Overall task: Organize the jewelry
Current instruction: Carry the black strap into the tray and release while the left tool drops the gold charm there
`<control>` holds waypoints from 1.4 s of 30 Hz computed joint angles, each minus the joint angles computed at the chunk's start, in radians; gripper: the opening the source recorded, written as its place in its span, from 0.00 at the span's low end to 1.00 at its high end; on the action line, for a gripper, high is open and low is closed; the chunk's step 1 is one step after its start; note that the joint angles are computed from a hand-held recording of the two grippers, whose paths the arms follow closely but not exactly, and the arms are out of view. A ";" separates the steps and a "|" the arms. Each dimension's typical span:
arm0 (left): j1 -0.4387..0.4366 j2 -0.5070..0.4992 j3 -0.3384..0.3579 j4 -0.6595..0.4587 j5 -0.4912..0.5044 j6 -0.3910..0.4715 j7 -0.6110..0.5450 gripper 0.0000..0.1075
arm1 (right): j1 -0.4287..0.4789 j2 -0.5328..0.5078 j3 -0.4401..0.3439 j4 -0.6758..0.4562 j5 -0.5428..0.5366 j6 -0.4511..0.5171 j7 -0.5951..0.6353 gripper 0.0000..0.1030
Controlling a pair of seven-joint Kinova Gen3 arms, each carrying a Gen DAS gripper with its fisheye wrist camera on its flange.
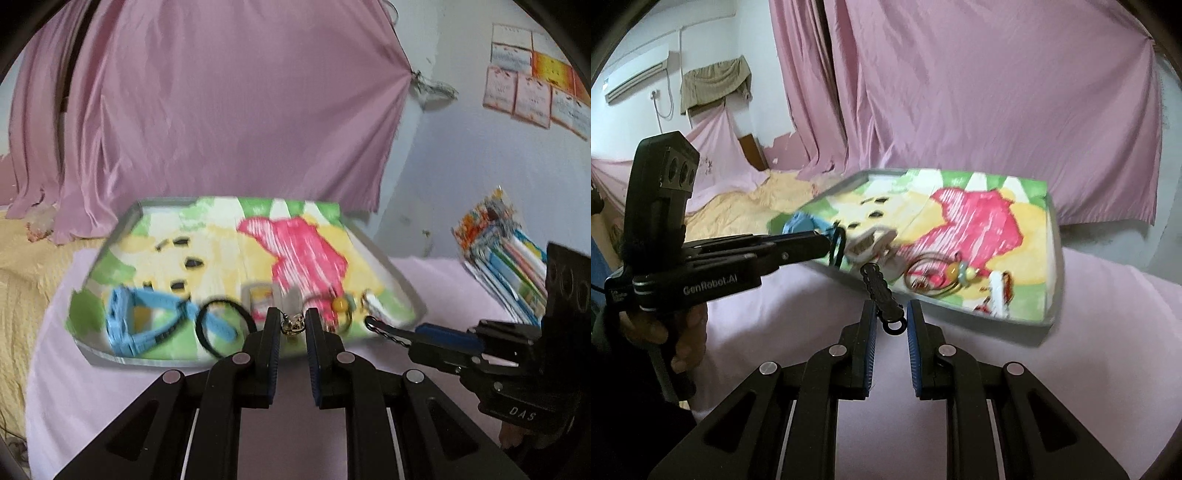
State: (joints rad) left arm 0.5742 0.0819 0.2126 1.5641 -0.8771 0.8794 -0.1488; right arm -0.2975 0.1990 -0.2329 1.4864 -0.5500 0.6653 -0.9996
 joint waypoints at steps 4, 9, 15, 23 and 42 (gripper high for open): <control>-0.001 0.025 -0.014 -0.053 -0.019 0.052 0.008 0.12 | -0.006 0.011 0.007 -0.025 0.018 -0.029 -0.012 0.14; -0.022 0.051 -0.046 -0.105 0.019 0.078 -0.038 0.12 | -0.046 0.074 0.031 -0.120 0.104 -0.052 -0.123 0.14; -0.064 0.105 -0.080 -0.202 0.135 0.110 -0.204 0.12 | -0.101 0.184 0.053 -0.283 0.242 0.013 -0.270 0.14; -0.121 0.156 -0.132 -0.255 0.293 0.105 -0.364 0.12 | -0.130 0.327 0.054 -0.484 0.315 0.159 -0.371 0.14; -0.173 0.206 -0.166 -0.283 0.491 0.106 -0.534 0.12 | -0.192 0.467 0.071 -0.672 0.378 0.300 -0.427 0.14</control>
